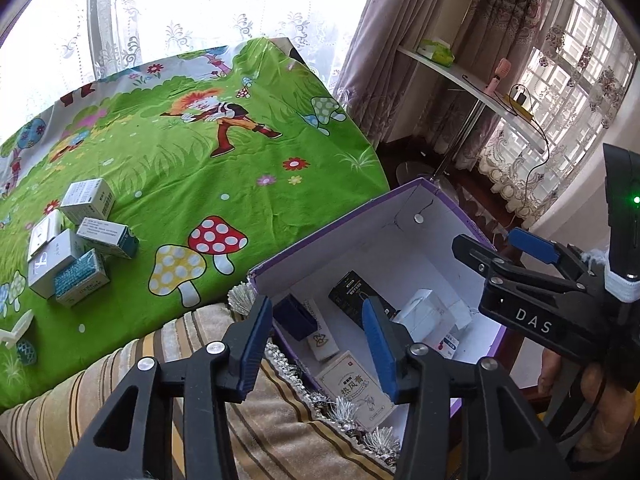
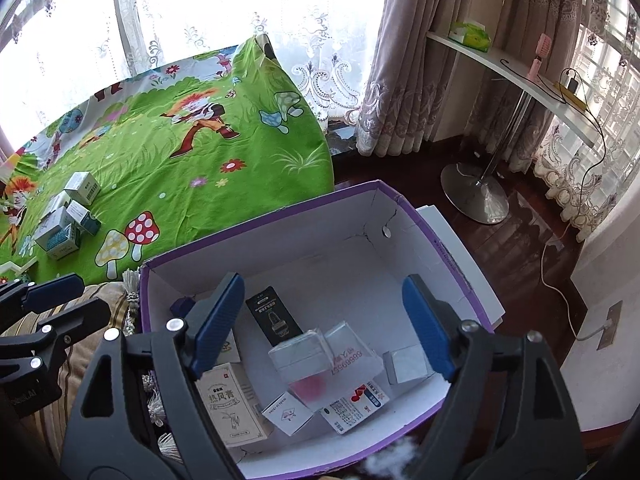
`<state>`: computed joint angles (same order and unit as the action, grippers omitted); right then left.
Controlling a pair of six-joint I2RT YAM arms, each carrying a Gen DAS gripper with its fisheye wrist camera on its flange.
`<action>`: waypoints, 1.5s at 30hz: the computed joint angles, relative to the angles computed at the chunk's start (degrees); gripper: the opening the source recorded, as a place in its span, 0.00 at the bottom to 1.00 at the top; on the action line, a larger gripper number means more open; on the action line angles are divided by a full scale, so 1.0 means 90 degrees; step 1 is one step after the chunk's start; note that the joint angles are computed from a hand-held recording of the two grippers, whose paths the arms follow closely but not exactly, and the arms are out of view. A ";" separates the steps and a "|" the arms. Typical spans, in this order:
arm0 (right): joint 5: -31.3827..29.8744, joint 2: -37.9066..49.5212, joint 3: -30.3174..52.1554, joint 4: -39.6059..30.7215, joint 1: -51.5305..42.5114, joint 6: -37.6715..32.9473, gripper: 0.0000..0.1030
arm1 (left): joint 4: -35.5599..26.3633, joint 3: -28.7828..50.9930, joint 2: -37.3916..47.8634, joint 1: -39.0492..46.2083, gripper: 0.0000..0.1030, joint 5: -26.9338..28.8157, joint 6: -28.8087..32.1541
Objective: Organize rigid objects
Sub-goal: 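Carry the blue block and white box into the purple box and release both, then move both open tools back toward the remaining items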
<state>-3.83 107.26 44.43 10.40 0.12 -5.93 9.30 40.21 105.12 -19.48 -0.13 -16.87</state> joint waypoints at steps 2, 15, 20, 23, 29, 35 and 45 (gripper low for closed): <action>0.0088 -0.0170 -0.0122 0.0127 0.0124 0.0141 0.91 | 0.0026 -0.0110 -0.0147 0.0039 0.47 -0.0176 0.0039; 0.0696 -0.0925 -0.0331 0.0093 0.1226 0.0589 0.93 | 0.0536 -0.1093 -0.1115 0.0822 0.58 -0.0960 0.0675; 0.0306 -0.0995 -0.0223 -0.0202 0.1543 0.0844 0.93 | 0.0592 -0.1532 -0.1463 0.1616 0.58 -0.0563 0.1023; 0.0444 -0.0933 -0.0152 -0.0258 0.1849 0.0926 0.93 | 0.0795 -0.1837 -0.1638 0.2444 0.58 0.0190 0.1245; 0.0421 -0.0796 0.0028 -0.0403 0.2306 0.1062 0.93 | 0.0935 -0.2186 -0.1951 0.3926 0.58 0.0942 0.1608; 0.0273 -0.0536 0.0300 -0.0640 0.2582 0.1123 0.93 | 0.0781 -0.2304 -0.2139 0.5541 0.58 0.1685 0.2142; 0.0288 -0.0135 0.0683 -0.0804 0.3179 0.1143 0.93 | 0.0348 -0.2183 -0.1545 0.7367 0.58 0.2679 0.3170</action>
